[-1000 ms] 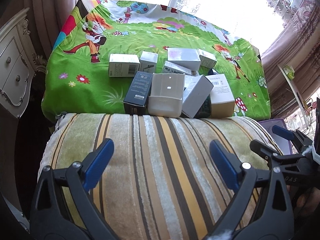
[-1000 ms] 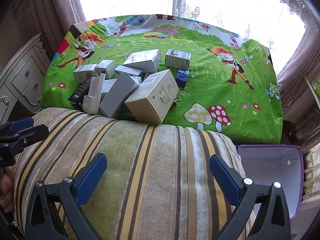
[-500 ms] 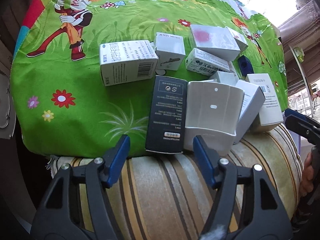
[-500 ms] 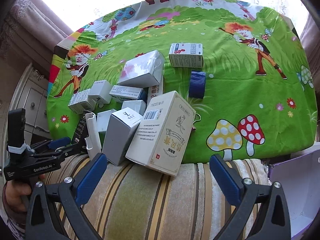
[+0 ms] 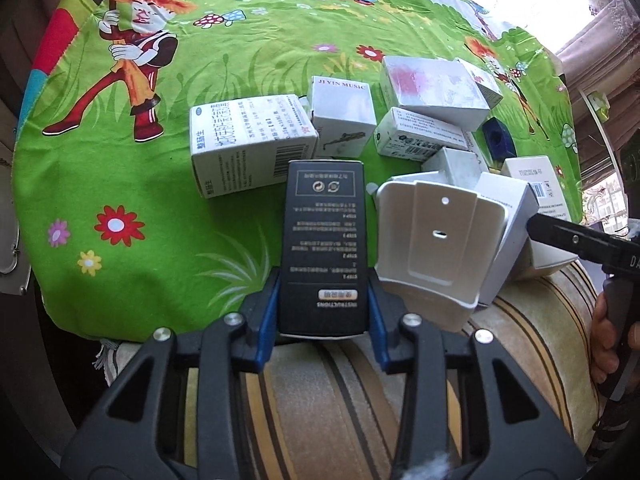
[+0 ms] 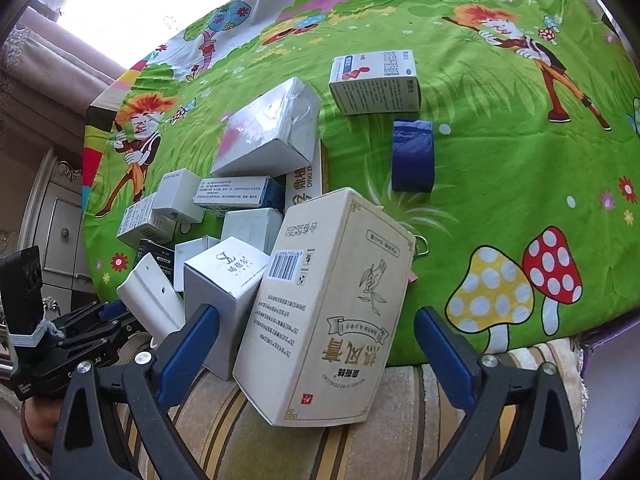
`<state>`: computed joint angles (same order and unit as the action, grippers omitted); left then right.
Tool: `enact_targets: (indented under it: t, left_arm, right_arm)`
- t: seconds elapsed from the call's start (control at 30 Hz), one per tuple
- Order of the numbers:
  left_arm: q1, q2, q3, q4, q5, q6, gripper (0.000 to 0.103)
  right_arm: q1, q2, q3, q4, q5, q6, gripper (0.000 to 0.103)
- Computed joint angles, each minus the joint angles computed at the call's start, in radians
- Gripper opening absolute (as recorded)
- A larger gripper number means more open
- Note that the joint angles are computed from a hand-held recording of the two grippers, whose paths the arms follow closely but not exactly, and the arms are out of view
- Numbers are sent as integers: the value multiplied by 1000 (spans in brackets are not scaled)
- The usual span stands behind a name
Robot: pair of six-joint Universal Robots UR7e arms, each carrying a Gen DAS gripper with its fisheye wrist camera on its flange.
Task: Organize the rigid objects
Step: 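Grasp the black box with the left tool while the right tool grasps the cream box with Chinese text, then carry both boxes into the purple storage box and open both tools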
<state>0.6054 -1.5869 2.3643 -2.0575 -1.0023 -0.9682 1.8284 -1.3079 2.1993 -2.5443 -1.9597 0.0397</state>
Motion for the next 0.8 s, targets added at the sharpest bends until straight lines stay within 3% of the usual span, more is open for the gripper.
enact_targets:
  t: [0.1, 0.33, 0.5, 0.8]
  left_arm:
    - [-23, -23, 5, 17, 29, -31, 43]
    - [-99, -72, 6, 98, 116, -133, 42]
    - [-167, -90, 6, 112, 158, -179, 42]
    - [-242, -72, 17, -62, 144, -119, 42]
  right_arm:
    - [4, -9, 10, -14, 2, -15, 72]
    - [26, -42, 42, -72, -7, -45, 61]
    - [55, -83, 70, -130, -37, -68, 57]
    - [91, -207, 124, -191, -77, -108, 55]
